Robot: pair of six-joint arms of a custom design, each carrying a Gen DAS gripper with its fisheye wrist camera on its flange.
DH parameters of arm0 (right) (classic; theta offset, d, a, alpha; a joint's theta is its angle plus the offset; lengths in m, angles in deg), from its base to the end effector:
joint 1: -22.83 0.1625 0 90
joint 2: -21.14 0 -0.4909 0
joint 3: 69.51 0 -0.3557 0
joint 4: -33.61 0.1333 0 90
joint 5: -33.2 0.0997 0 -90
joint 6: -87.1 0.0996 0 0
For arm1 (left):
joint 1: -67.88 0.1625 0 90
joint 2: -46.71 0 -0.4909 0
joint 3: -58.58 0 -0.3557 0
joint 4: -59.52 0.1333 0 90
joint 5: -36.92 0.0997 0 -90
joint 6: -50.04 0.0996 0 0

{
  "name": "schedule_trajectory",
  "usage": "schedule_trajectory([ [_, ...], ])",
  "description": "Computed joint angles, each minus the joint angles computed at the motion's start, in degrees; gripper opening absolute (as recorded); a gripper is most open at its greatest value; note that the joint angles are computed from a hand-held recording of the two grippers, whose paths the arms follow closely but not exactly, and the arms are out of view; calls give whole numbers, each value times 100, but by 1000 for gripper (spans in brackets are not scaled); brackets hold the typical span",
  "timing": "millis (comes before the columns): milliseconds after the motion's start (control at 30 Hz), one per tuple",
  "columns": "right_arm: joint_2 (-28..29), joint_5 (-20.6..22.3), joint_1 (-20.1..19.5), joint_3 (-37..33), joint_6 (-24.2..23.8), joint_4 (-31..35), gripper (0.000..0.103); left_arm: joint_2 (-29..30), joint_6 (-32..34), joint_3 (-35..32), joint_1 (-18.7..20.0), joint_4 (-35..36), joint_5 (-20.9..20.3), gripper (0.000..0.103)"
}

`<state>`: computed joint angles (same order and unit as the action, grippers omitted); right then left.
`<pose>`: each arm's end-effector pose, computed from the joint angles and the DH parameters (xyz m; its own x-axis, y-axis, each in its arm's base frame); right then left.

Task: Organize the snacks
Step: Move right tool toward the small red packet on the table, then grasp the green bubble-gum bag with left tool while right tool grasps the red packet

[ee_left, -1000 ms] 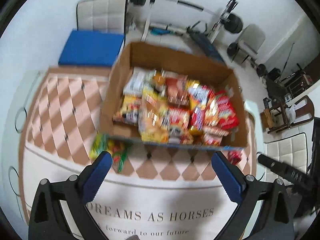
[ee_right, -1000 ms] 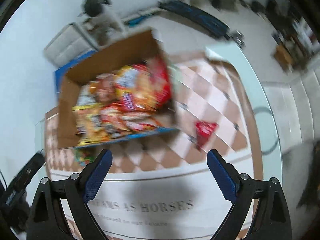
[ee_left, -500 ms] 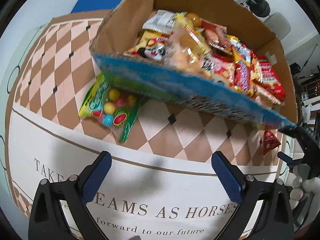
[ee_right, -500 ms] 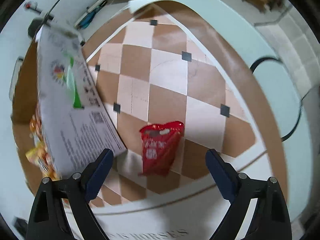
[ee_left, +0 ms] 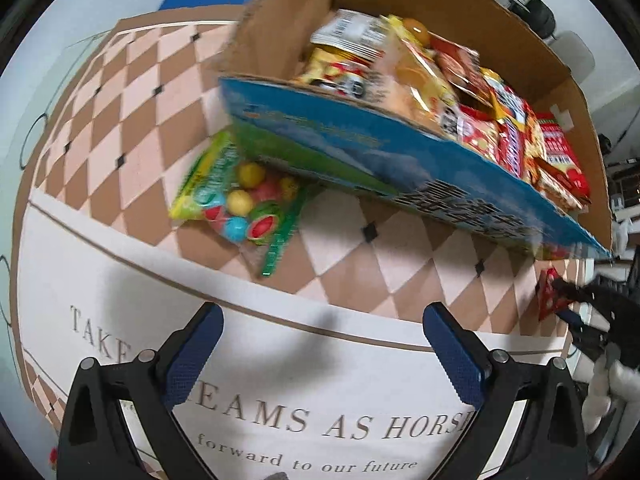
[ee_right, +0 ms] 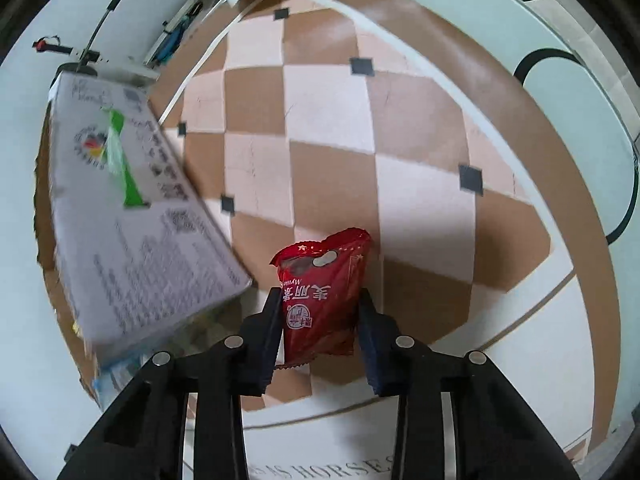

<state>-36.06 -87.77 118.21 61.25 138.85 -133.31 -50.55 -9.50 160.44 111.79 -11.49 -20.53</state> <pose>0.1259 -0.4614 0.1546 -0.6038 0.7493 0.2720 0.6147 0.6549 -0.4397 -0.1227 -0.3776 0.5041 -0.7868 -0.1643 -0.5949 -0.0355 0.9744 -0.2222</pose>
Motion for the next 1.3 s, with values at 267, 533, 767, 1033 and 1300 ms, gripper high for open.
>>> schedule_trajectory([
  [267,564,425,845,-2,-175,324,37,-241,-242,-466,622,367,255,102],
  [533,1246,694,1052,-410,-302,495,37,139,1162,-580,1305,-366,251,102],
  [767,1210,545,1090,-630,-328,761,37,552,1816,-499,1747,-936,282,97],
  [1033,1130,468,1202,-739,-339,1158,37,283,1978,-217,1528,-751,302,72],
  [1300,1168,578,1270,-646,-451,1754,37,-384,1645,280,1099,68,-332,72],
])
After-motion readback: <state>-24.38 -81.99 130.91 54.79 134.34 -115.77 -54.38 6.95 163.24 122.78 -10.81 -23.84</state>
